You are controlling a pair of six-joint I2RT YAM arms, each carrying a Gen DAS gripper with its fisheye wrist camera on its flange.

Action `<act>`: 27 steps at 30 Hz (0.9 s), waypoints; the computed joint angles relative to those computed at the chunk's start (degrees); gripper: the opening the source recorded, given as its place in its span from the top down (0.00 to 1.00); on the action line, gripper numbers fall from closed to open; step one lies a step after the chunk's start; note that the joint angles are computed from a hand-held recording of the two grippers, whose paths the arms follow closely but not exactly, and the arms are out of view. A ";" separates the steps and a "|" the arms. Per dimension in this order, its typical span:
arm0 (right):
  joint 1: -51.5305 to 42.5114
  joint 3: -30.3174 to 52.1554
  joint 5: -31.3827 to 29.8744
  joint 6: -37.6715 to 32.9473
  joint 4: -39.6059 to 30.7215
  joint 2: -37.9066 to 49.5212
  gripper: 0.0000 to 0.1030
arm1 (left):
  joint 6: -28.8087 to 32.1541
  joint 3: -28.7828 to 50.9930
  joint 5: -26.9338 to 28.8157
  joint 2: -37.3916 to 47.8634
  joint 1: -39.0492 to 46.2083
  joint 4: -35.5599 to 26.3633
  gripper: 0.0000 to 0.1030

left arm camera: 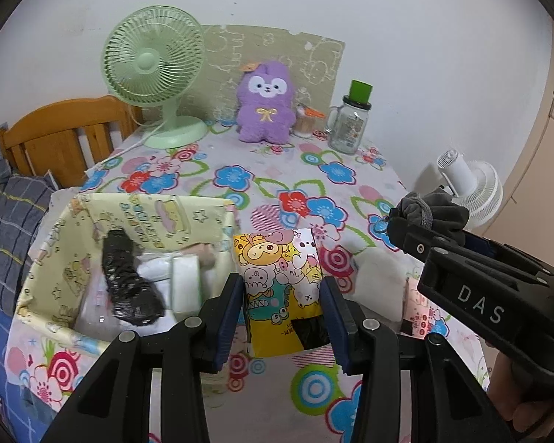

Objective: Organize soft objects
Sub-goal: 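Carry the yellow pack and grey bundle over the storage box with both tools, then open the left tool to drop the yellow pack into the box while the right tool drops the grey bundle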

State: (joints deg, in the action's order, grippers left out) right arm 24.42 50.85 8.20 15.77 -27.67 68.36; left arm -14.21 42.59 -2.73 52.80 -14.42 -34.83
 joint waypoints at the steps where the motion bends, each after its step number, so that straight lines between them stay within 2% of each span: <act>1: 1.17 0.50 0.54 0.37 0.00 0.34 0.48 | 0.47 -0.05 0.47 -0.59 0.99 -0.40 0.57; 14: 13.42 7.37 5.55 3.94 -0.12 6.76 0.48 | 10.01 -0.05 11.33 -6.11 21.25 -4.70 0.57; 27: 20.97 14.23 7.51 6.28 0.45 15.34 0.48 | 19.94 0.54 19.69 -3.98 38.12 -5.67 0.57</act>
State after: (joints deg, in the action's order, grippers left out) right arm 45.38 65.08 15.70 22.05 -27.22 83.71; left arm 5.73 43.13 16.96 48.82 23.71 -40.50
